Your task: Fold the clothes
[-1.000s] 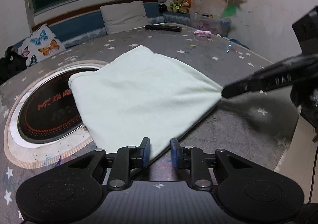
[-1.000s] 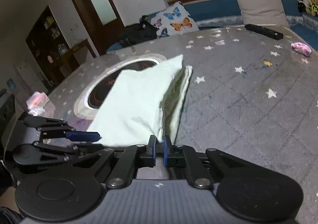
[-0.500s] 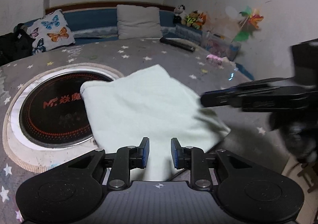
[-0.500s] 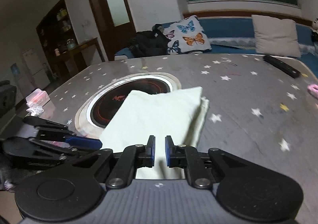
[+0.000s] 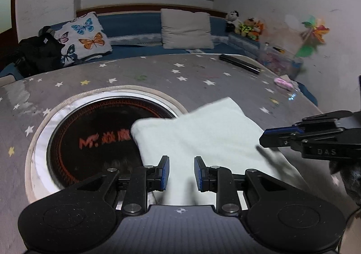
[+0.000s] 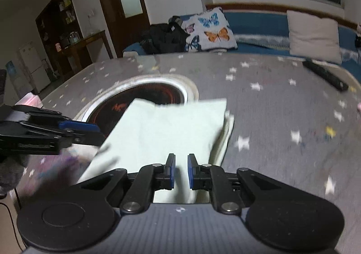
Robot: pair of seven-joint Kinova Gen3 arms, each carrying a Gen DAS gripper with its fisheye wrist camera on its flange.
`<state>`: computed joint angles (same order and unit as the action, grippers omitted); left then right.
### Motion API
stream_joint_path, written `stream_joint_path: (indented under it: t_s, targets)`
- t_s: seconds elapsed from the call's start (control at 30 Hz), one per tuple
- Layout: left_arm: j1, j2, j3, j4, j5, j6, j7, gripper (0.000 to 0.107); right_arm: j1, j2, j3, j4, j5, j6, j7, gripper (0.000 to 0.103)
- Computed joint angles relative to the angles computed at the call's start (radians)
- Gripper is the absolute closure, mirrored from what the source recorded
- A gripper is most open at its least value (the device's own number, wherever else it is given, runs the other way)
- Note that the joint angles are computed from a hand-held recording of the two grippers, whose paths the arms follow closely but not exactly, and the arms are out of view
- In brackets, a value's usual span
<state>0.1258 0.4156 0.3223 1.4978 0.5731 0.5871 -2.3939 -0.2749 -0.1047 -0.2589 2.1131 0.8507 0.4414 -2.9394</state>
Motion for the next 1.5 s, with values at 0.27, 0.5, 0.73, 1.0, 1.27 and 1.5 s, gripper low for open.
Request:
stream_joint_path:
  t_s: [0.27,0.5,0.73,1.0,1.27,1.5]
  targets:
    - [0.084,0.126,-0.054,-0.163,-0.123,0.021,0.155,0.082,-0.001,0.119,0.101,-0.071,0.037,-0.054,0.015,0.091]
    - [0.044,0.15,-0.001,-0.174,-0.125,0.009,0.135,0.084,-0.03,0.135,0.164,-0.075,0.003,-0.074,0.052,0.088]
    - [0.097,0.189,-0.051,-0.227,-0.185,0.004,0.206,0.084,-0.027,0.182,0.194,-0.123,0.002,-0.072,0.071,0.085]
    - [0.043,0.161,0.004,-0.18,-0.169,-0.017,0.176,0.081,-0.056,0.153,0.208,-0.113,-0.018,-0.052,0.1,0.077]
    - [-0.026,0.078,0.061,-0.048,-0.083,-0.019,0.051,0.073,-0.063,0.082,0.112,-0.077,-0.066,-0.019,0.183,0.067]
    - [-0.058,0.003,0.058,0.08,0.001,-0.03,-0.06,0.067,-0.111,0.061,0.019,-0.038,0.017,0.072,0.111,0.061]
